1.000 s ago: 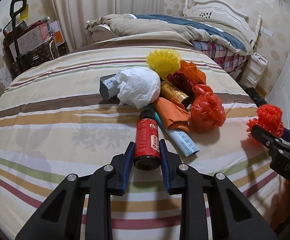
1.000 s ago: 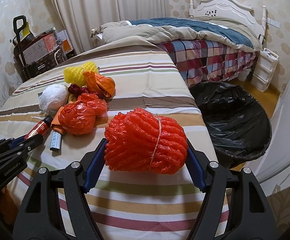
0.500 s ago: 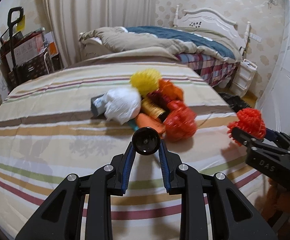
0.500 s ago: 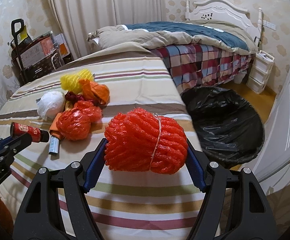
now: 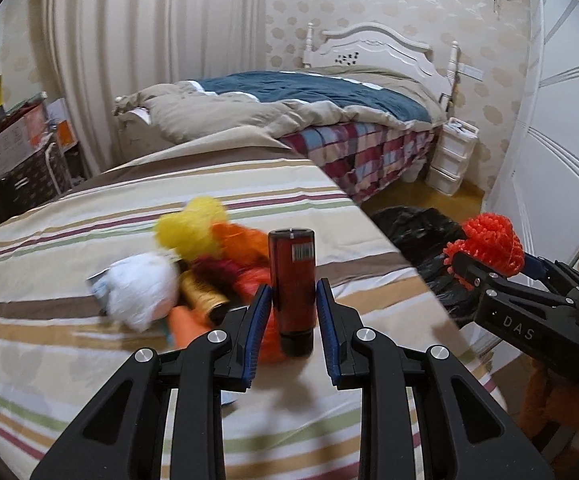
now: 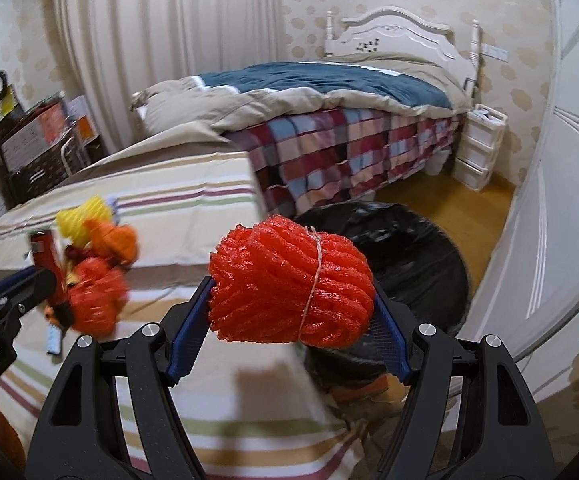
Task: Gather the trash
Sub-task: 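Carry the mesh bundle in the right gripper and red can in the left over the bin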
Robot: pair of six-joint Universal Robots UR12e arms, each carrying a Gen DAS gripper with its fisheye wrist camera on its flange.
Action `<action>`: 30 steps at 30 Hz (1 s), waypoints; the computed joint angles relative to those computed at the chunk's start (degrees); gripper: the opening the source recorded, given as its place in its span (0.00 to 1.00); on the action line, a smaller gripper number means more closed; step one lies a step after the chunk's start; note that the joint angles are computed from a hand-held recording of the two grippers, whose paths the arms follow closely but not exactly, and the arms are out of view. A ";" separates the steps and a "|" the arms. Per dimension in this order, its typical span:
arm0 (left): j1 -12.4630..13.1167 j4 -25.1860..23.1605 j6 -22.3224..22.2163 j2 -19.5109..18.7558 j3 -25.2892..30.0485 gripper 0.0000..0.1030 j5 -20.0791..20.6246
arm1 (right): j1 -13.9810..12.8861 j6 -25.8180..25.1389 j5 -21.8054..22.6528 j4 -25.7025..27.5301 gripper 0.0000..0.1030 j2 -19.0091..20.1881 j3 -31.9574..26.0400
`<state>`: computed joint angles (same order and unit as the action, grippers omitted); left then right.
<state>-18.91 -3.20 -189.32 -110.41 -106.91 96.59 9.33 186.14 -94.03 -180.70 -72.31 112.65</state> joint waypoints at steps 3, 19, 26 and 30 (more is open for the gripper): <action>-0.09 -1.43 -0.30 -0.65 0.61 0.26 -0.41 | -0.75 0.79 0.33 0.09 0.69 0.11 -0.03; -0.10 0.34 -0.84 0.42 -0.64 0.26 0.84 | -1.26 1.54 2.07 -0.17 0.69 0.08 0.59; -0.54 1.72 0.41 0.59 -0.39 0.26 1.15 | -1.49 1.67 1.71 -0.45 0.69 -0.20 0.81; -0.72 1.32 0.97 0.07 0.51 0.26 0.67 | -1.50 1.68 1.20 -0.41 0.69 -0.21 0.70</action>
<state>-19.63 -1.88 -188.35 -110.34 -106.40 97.26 7.84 187.82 -92.83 -181.11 -72.52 113.35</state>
